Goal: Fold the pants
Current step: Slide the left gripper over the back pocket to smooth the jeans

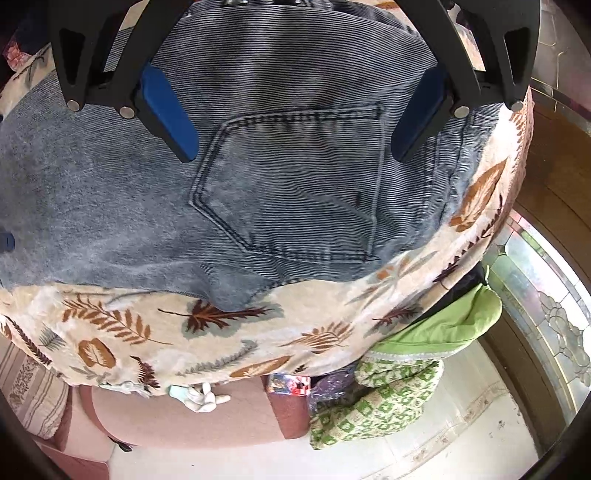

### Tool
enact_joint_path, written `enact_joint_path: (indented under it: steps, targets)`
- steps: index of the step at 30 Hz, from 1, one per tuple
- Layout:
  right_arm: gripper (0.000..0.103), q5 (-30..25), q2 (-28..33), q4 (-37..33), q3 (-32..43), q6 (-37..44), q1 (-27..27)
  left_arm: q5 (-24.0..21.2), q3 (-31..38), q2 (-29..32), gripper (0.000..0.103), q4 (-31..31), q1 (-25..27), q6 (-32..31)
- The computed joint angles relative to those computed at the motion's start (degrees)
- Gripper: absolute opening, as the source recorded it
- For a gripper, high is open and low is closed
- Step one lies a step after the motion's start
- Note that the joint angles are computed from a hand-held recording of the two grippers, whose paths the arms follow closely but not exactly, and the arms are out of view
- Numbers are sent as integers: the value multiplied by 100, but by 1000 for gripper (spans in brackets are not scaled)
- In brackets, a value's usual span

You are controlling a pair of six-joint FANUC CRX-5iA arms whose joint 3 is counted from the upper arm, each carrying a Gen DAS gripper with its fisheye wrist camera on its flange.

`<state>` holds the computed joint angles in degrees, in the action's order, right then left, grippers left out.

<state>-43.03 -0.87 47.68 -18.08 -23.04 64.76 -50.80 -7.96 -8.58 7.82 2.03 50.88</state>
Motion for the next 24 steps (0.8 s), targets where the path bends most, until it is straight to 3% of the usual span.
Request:
enact_joint_path:
  steps: [8,13,19,24]
  targets:
    - [66,-38,264,-1107,435,981,-47,-249,142,157,103,-305,46,191]
    - [66,142,159,-1019,280,766,-72,-332,156,183,103,-230,70,185]
    - [66,532,24,6,-59,223,-62,36,158,49,103,-186,127,153]
    - [66,640,187,-318,204,787,-42,25,719,317,103,-608,201,842]
